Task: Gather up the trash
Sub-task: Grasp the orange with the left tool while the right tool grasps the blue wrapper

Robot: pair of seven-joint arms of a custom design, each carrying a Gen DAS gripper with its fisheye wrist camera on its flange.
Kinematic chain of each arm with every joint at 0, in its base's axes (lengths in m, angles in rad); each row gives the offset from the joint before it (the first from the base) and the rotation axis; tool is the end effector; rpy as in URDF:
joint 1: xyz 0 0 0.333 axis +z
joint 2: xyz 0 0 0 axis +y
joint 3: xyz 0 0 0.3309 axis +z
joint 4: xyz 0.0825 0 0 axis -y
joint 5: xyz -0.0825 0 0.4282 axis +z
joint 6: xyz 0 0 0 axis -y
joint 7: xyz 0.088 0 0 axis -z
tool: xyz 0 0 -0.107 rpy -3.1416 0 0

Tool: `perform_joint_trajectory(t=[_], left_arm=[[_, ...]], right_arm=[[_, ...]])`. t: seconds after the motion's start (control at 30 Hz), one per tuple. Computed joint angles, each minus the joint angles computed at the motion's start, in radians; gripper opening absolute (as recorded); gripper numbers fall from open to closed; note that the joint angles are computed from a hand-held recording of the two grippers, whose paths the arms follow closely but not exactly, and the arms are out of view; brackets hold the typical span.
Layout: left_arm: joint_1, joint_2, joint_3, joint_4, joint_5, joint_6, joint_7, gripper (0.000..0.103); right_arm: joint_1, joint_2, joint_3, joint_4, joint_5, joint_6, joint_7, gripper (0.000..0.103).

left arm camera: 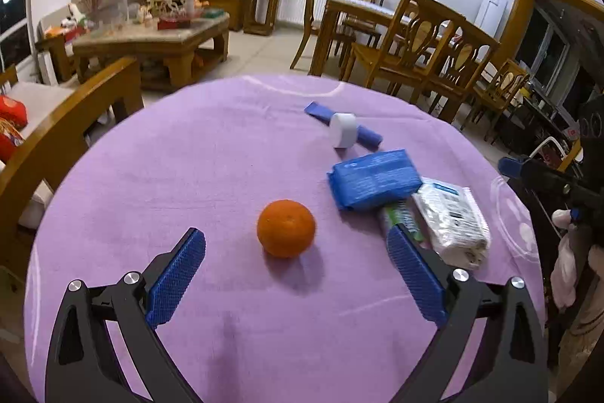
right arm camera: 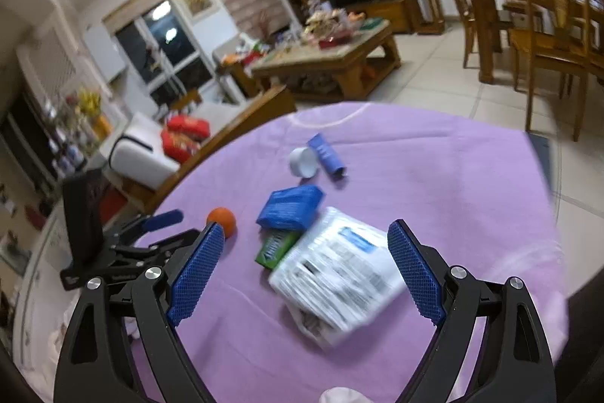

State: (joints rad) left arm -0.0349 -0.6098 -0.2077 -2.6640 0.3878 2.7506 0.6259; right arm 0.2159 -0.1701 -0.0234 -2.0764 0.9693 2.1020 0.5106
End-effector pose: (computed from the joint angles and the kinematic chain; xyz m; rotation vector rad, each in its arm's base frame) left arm 0.4159 -0.1217 0.4899 -2.1037 1.4133 -0.7523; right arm 0.5528 0.1471 0.5418 -2.0918 0.8304 0.1636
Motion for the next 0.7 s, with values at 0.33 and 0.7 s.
perform_joint_trajectory(t=[0.33,0.7], left_arm=[[-0.062,0.045,0.089,-0.024,-0.116,0.05,0.146,0.051],[-0.028,0.005,0.067,-0.056,-0.14,0.08,0.165,0.035]], right_arm=[[0.052,0.177,0.082,0.151,-0.175,0.034,0.161,0.072],[0.08,0.182,0.116,0.134,-0.18,0.084,0.11,0.03]])
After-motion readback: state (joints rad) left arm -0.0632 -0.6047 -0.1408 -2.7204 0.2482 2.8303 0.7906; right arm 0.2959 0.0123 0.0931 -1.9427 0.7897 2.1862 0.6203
